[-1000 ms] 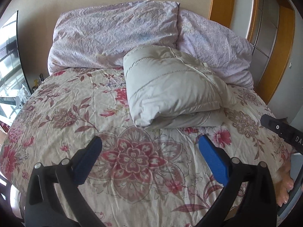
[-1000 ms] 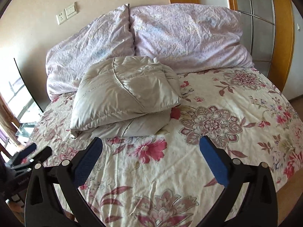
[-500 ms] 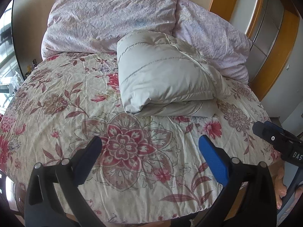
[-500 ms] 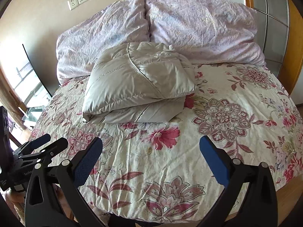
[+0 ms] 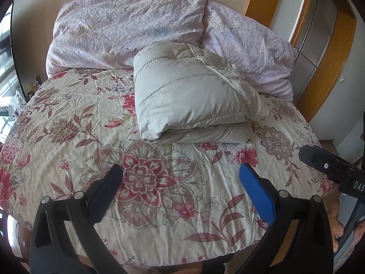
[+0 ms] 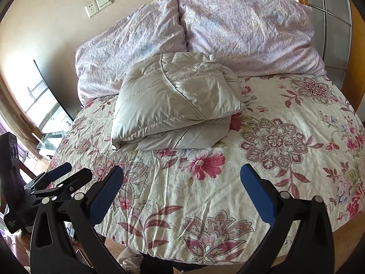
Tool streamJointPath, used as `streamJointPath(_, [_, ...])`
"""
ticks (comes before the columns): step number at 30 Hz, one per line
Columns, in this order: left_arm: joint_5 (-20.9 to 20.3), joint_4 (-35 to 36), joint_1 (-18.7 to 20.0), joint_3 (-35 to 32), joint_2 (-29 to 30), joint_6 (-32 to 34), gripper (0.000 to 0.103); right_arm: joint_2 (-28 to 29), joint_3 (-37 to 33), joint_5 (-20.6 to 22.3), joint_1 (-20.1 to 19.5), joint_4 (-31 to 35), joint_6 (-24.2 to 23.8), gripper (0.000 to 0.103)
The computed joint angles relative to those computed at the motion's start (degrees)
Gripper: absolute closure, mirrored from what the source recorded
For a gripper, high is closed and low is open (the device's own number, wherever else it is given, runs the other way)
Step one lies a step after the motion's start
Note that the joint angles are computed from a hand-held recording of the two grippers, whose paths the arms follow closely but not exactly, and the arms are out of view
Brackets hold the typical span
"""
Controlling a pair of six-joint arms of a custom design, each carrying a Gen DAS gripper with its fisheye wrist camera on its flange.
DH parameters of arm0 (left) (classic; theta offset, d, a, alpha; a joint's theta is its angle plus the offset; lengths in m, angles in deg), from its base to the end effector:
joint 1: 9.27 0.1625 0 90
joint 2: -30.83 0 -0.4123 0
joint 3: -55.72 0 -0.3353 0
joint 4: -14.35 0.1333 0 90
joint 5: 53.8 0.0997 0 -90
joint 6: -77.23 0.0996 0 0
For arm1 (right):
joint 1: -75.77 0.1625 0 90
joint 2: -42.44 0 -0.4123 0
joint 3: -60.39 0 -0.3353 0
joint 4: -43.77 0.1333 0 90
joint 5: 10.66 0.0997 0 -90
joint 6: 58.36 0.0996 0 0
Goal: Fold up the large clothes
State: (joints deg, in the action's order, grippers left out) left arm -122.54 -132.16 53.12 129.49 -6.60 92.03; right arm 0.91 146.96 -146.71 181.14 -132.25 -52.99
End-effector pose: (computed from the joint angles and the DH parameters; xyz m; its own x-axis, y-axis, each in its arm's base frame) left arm -0.1850 -0.7193 0.1616 -0.7433 0.5229 -0.4172 0.6463 0.7222 -0.2464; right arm 0.2360 -0.6260 0.2118 -0.8096 0.3382 0.4798 -0.1249 0.6994 -0.7038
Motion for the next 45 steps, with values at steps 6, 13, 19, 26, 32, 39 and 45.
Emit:
streamJointPath(6, [0.5,1.7,0.1,-1.2,0.7,-0.8,0.002,-0.4,-0.4,1.4,-0.8,2.4,1.7,0.001])
streamJointPath(13, [-0.2,1.8,0.2,-1.5,0.9,-0.3,0.002,-0.7,-0.3,2.5,-0.9,2.8,1.9,0.001])
streamJointPath(19, [-0.5,2.1,0.2,-1.6,1.0,-0.2,0.002,-0.8,-0.5,3.0,-1.1,3.6,2.3,0.001])
streamJointPath(26, [-0.5,1.9,0.1,-1.4,1.0,-0.1,0.002,-0.8,-0.3,3.3,-1.2,3.5,2.2,0.001])
streamJointPath(32, [-0.6,1.9,0.2,-1.5,1.0,0.0,0.002,-0.7,-0.4,3.7,-1.3,3.7,2.5,0.001])
streamJointPath(39, [-0.6,1.9,0.1,-1.5,1.1,0.0,0.002,-0.7,-0.5,3.8,-1.4,3.8,2.5,0.001])
streamJointPath(45, [-0.5,2.0,0.1,-1.6,1.2,0.0,0.002,-0.6,-0.6,4.0,-1.5,4.1,2.6,0.001])
